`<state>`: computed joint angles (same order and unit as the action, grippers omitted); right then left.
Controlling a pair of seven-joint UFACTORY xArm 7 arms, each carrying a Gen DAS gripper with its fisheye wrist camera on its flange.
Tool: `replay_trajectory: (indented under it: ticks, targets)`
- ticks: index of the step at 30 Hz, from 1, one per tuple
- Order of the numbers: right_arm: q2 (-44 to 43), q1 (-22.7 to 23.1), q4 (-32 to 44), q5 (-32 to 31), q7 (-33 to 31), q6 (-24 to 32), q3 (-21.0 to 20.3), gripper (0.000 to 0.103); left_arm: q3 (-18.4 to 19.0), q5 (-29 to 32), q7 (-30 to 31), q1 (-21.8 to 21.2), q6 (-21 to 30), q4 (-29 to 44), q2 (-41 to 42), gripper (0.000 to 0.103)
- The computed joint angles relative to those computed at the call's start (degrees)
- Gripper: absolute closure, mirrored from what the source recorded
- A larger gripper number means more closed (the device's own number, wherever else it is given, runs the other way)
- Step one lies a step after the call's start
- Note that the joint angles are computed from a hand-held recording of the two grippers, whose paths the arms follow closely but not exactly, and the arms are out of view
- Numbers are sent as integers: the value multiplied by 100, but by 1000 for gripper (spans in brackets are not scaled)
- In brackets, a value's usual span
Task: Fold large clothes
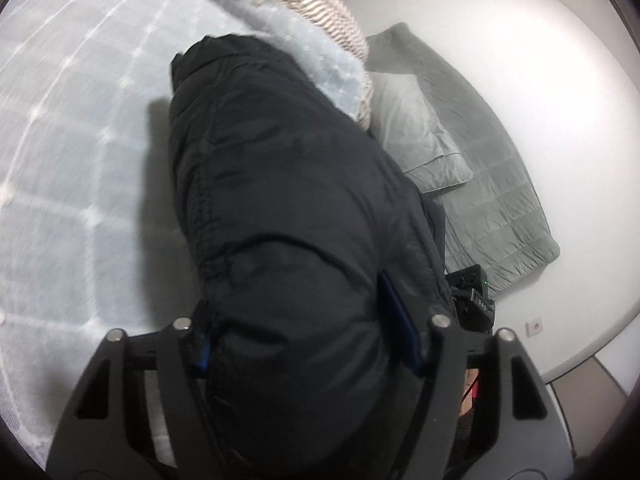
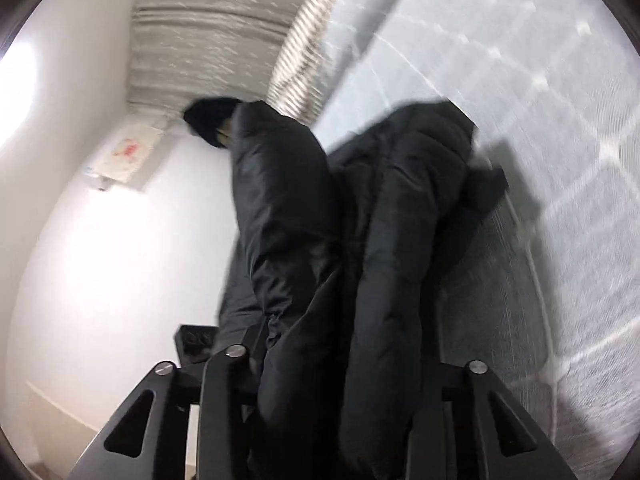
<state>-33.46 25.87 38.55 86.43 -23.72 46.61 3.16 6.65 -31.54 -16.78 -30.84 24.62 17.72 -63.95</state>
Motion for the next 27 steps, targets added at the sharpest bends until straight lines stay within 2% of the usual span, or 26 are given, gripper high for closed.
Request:
replay_trajectory:
  ticks: [2, 4, 8, 10, 12, 14, 16, 17, 19, 20, 21, 22, 23, 24, 26, 27]
  targets:
    - [-151, -79, 22, 44, -116, -87, -68, 72, 138, -73, 241, -353, -341, 355, 579, 38]
    - [-304, -219, 89, -183, -115, -129, -180, 72, 337, -164, 535, -732, -607, 791, 1234, 39]
    - [-392, -573, 457, -1055, 77, -153, -513, 72, 925, -639, 1443, -1758, -1066, 2125, 2849, 39]
    - [-309, -700, 696, -1475, 138, -172, -696, 72, 1258, -980, 1974, -2223, -1143, 2775, 3513, 39]
    - [-176, -786, 920, -1721, 127, -122, -967, 72, 1833, -1669, 2756, -2902, -1125, 3587, 4294, 39]
    - [-22, -903, 1105, -1874, 81, -86, -1218, 72, 2343, -2540, 3586, -3384, -924, 4315, 5014, 39]
    - [128, -1073, 1203, -2025, 34, -123, -1388, 72, 2611, -3267, 4181, -3492, -575, 4931, 5719, 39]
    - [198, -1162, 1201, -2083, 55, -144, -1448, 70, 2634, -3385, 4197, -3419, -394, 5196, 6079, 37]
    - [293, -1426, 1080, -2311, 284, -105, -1561, 65, 2626, -2948, 3511, -3172, -10, 5685, 6886, 33]
    - [365, -1609, 981, -2523, 528, -108, -1557, 61, 2777, -2678, 3174, -3242, 132, 5764, 7084, 31]
    - [426, -1757, 888, -2739, 745, -139, -1501, 57, 2742, -2591, 3015, -3147, 238, 5862, 7304, 22]
    - [511, -1867, 790, -2907, 938, -164, -1457, 50, 2468, -2738, 3097, -2889, 174, 5854, 7376, 17]
    - [546, -1882, 648, -2853, 945, -168, -1496, 44, 2277, -2979, 3271, -2707, 149, 5833, 7382, 16]
    - [546, -1845, 493, -2617, 830, -150, -1595, 42, 2286, -2980, 3233, -2706, 182, 5849, 7389, 16]
    - [425, -1865, 267, -2298, 695, -153, -1646, 39, 2239, -2476, 2814, -2663, 246, 5835, 7300, 16]
    - [381, -1904, 237, -2292, 715, -177, -1600, 38, 2262, -1943, 2426, -2696, 287, 5819, 7213, 16]
